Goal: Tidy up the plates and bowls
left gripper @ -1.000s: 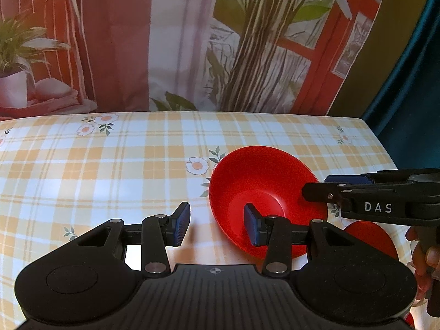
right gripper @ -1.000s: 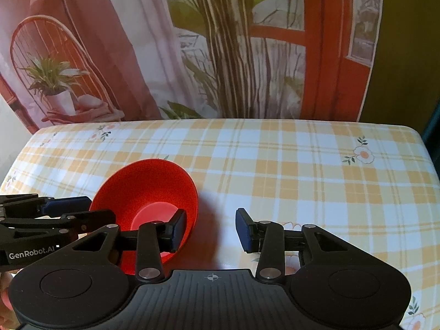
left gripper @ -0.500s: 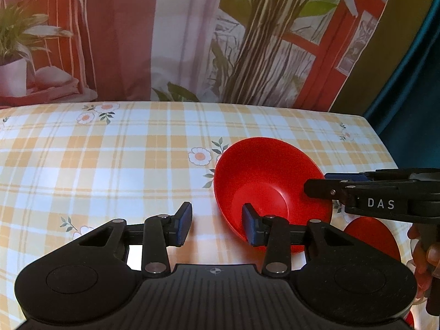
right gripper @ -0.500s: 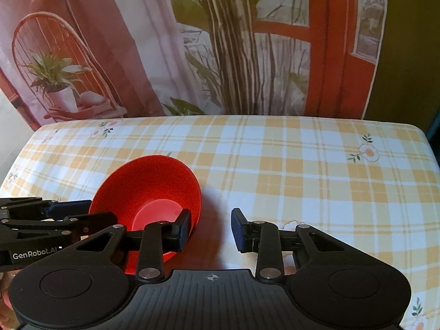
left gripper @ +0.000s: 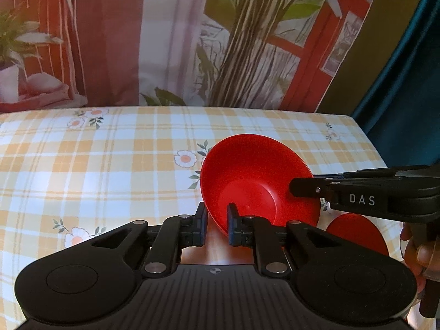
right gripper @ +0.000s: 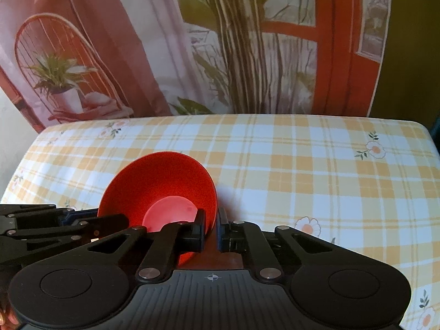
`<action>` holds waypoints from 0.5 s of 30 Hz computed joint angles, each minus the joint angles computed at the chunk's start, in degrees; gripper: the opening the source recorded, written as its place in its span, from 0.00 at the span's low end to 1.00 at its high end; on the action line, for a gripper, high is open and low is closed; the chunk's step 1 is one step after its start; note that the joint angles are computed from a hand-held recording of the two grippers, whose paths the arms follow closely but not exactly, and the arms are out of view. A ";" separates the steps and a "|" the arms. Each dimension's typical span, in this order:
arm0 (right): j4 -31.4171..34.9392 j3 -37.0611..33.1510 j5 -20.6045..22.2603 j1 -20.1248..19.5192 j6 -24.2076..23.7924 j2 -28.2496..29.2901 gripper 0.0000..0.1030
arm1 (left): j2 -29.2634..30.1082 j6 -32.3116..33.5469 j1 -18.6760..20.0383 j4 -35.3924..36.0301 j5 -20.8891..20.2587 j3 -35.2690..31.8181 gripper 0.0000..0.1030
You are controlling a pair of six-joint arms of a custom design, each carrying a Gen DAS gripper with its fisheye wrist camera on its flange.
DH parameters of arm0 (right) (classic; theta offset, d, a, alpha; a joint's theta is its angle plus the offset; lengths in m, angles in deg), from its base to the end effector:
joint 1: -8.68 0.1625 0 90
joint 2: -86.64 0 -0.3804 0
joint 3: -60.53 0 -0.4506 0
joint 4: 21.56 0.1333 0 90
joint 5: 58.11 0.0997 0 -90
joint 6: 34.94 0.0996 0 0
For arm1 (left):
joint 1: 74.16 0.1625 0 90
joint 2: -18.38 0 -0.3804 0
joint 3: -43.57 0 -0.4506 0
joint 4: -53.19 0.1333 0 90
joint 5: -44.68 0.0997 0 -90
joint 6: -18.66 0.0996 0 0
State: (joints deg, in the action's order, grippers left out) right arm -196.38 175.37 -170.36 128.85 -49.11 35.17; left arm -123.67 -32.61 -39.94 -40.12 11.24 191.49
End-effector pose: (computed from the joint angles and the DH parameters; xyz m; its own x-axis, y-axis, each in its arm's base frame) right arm 0.3668 -0.4408 0.0079 -0.7288 -0.5319 0.4312 -0.6664 0.6956 -0.2683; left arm -0.0812 -0.3170 0.2911 -0.8190 -0.1401 -0.5564 0.2991 0.7233 -0.6224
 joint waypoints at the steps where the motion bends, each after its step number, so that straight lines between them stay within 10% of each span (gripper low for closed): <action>1: -0.03 0.15 0.10 0.12 -0.04 -0.31 0.07 | -0.22 -0.49 -0.54 0.92 0.21 -0.18 0.15; 15: -0.56 5.78 -0.04 2.27 0.74 -9.22 0.07 | 0.01 -14.35 -11.86 18.12 0.84 -4.04 0.15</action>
State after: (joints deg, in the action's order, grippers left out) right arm -196.95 181.15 -170.40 131.12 -48.37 25.95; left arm -123.67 -46.96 -51.81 -22.01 12.08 187.45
